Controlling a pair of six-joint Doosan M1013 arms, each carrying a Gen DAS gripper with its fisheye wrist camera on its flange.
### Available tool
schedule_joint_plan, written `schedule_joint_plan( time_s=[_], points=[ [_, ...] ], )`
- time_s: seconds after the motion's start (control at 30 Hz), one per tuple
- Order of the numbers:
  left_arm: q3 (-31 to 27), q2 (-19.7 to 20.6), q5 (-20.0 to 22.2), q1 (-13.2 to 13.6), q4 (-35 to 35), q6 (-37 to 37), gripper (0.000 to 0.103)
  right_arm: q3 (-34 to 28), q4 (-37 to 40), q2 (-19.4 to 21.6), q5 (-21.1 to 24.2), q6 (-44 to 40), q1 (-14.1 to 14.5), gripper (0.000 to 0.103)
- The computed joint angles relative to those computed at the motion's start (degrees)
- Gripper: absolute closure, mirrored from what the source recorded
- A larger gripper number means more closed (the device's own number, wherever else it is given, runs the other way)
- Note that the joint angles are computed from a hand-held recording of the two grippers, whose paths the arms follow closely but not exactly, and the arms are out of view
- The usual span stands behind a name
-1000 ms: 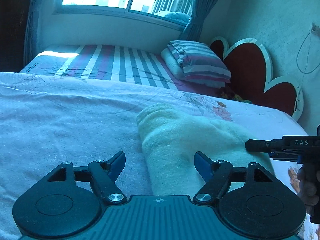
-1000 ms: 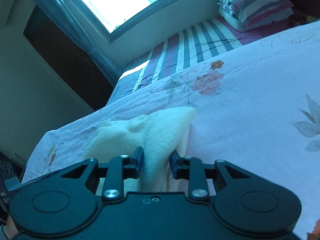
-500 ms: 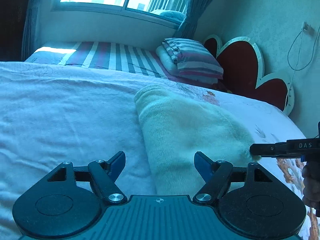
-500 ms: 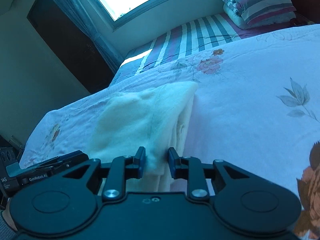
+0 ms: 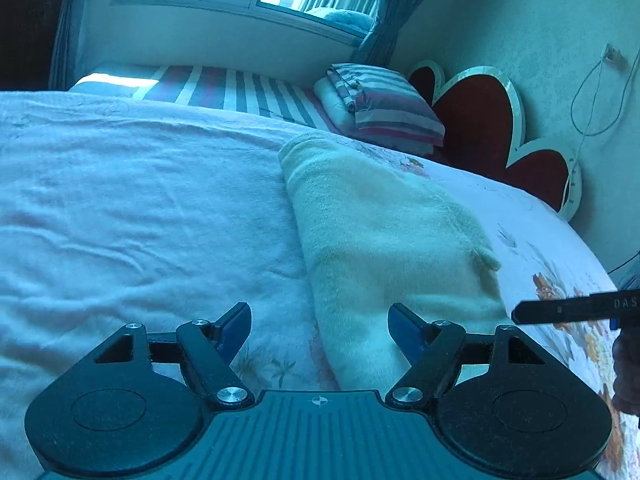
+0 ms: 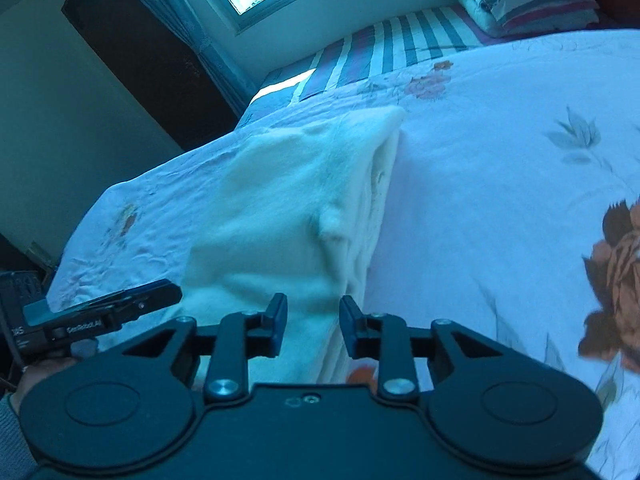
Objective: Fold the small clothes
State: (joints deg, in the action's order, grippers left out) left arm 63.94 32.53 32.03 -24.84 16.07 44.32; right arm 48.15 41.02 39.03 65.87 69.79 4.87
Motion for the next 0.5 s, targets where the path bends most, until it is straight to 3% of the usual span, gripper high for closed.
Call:
schedule_joint_plan(
  time_s=[0.13, 0.27, 0.33, 0.43, 0.47, 0.5],
  points=[
    [0.81, -0.01, 0.82, -0.2, -1.09, 0.3, 0.027, 1.95, -2.58, -0.84, 1.11, 0.58, 0.89, 0.076],
    [0.01, 0.4, 2.25, -0.77, 1.07, -0.37, 0.027, 5.19, -1.59, -2.92, -3.19, -2.65, 1.44, 0.082],
    [-0.09, 0.39, 2.3, -0.83, 0.49, 0.39, 0.027, 5.0, 1.07, -2.67, -1.89, -3.53, 1.12, 0.079],
    [-0.16, 0.42, 2.8, -1.02, 0.56, 0.77, 0.027, 2.24, -0.72, -0.48, 1.59, -0.67, 1.34, 0.077],
    [-0.17, 0.43, 2.91, -1.06, 0.67, 0.65, 0.027, 2.75, 0.22, -0.57, 0.66, -0.77, 1.25, 0.081],
    [-0.24, 0.43, 3.09, -1.1, 0.74, 0.68, 0.027, 2.87, -0.85, -0.73, 0.04, -1.0, 1.39, 0.097]
  ],
)
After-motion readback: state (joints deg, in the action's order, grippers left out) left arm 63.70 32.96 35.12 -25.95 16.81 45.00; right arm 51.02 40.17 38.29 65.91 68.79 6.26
